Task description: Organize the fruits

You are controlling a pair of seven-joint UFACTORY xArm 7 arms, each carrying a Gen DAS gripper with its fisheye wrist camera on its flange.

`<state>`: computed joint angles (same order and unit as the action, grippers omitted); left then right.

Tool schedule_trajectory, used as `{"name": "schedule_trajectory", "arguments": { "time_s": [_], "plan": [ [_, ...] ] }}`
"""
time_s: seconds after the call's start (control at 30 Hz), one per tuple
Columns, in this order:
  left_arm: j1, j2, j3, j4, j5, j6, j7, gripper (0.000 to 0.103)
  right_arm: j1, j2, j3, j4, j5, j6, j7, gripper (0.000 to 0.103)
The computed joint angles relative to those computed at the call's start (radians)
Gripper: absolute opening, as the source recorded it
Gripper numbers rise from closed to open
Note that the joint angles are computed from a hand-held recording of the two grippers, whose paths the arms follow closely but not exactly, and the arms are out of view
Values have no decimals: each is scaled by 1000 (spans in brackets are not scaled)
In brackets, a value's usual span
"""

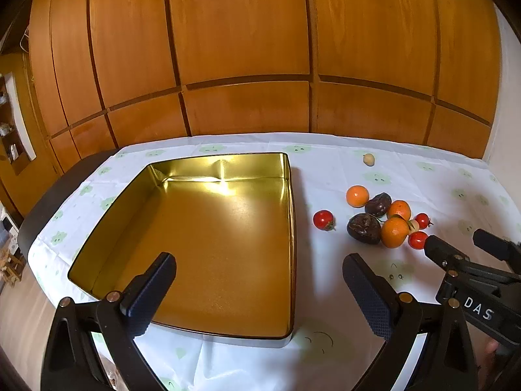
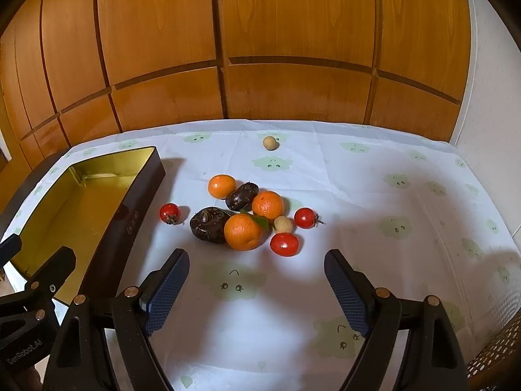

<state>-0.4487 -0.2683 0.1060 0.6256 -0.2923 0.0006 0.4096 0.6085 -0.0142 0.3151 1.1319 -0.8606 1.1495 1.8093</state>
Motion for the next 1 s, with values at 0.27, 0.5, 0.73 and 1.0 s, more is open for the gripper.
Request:
{"name": "schedule_trajectory", "arguments": {
  "time_s": [0.27, 0.5, 0.73, 1.0],
  "plan": [
    [-13, 0, 8, 5, -21, 9, 16, 103, 7, 6, 2, 12, -7, 34, -13, 87],
    [-15, -8, 6, 1, -29, 11, 17, 103, 9, 2, 2, 11, -13, 42, -10, 87],
    [-5, -13, -9, -5, -15, 7, 0, 103, 12, 3, 4, 17, -15, 49, -13, 87],
    [-17, -15, 3, -5, -8, 6, -4, 103, 13, 3, 5, 21, -19, 54, -11, 87]
  ]
}}
